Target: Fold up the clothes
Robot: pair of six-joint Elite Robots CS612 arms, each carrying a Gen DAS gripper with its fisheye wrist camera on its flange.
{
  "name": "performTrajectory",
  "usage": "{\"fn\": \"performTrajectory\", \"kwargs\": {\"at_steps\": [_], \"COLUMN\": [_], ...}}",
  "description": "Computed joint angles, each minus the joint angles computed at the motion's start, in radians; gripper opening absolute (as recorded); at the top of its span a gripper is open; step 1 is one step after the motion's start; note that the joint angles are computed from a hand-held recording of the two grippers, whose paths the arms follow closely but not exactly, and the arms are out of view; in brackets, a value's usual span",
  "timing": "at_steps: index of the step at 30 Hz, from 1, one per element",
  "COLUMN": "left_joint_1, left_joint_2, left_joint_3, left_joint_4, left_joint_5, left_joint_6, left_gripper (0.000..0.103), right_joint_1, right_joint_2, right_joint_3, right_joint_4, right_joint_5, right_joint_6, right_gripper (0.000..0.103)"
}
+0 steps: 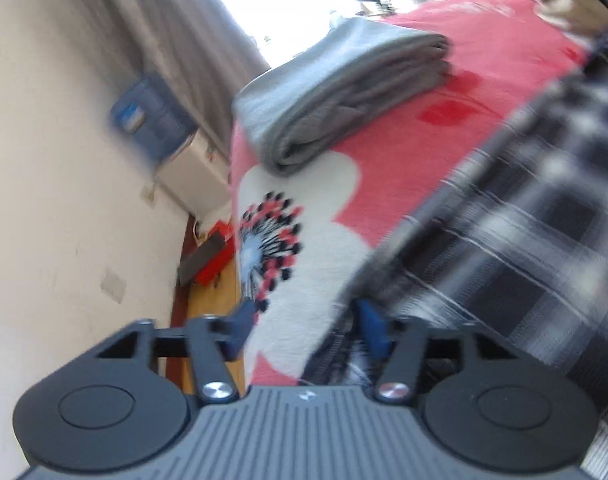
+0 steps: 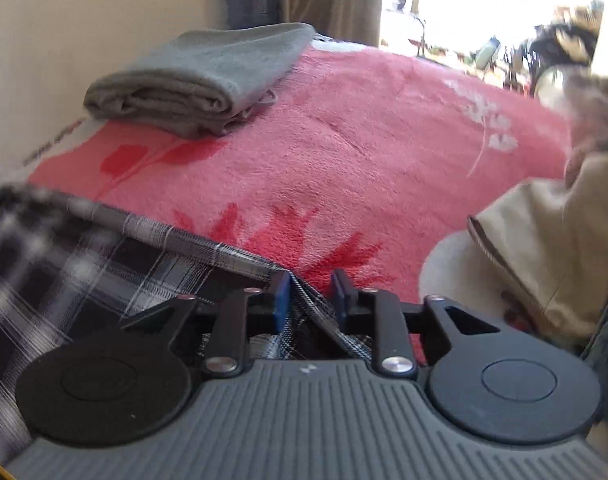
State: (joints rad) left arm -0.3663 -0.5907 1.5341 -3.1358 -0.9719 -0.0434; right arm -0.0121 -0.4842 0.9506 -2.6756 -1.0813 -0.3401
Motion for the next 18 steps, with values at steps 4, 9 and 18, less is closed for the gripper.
{"fn": "performTrajectory", "kwargs": {"at_steps": [4,9,18], "left_joint_1": [0.015,0.012,-0.015], "left_joint_2": [-0.029,-0.062,-0.115], "left_joint_3": [0.005,0.015,0.047], "left_joint_4": [0.066,0.126,0.116], "left_joint_5": [-0.05,-0.034,-0.019], "left_joint_6": [-0.207,-0.369,-0.493], "left_gripper": [0.064,0.066,0.067], "right_joint_1": [-0.042,-0.086,-0.179], "right_joint_2": [0.016,0.004,-0.165], "right_joint_3": [-0.048,-0.021,0.231], "right_joint_4": [0.073,-0.014,-0.167], "right_joint_5": [0.152,0.293,0.367], "right_joint_6": [0.292,0.568,0.572], "right_gripper": [0.048,0.052,0.052]}}
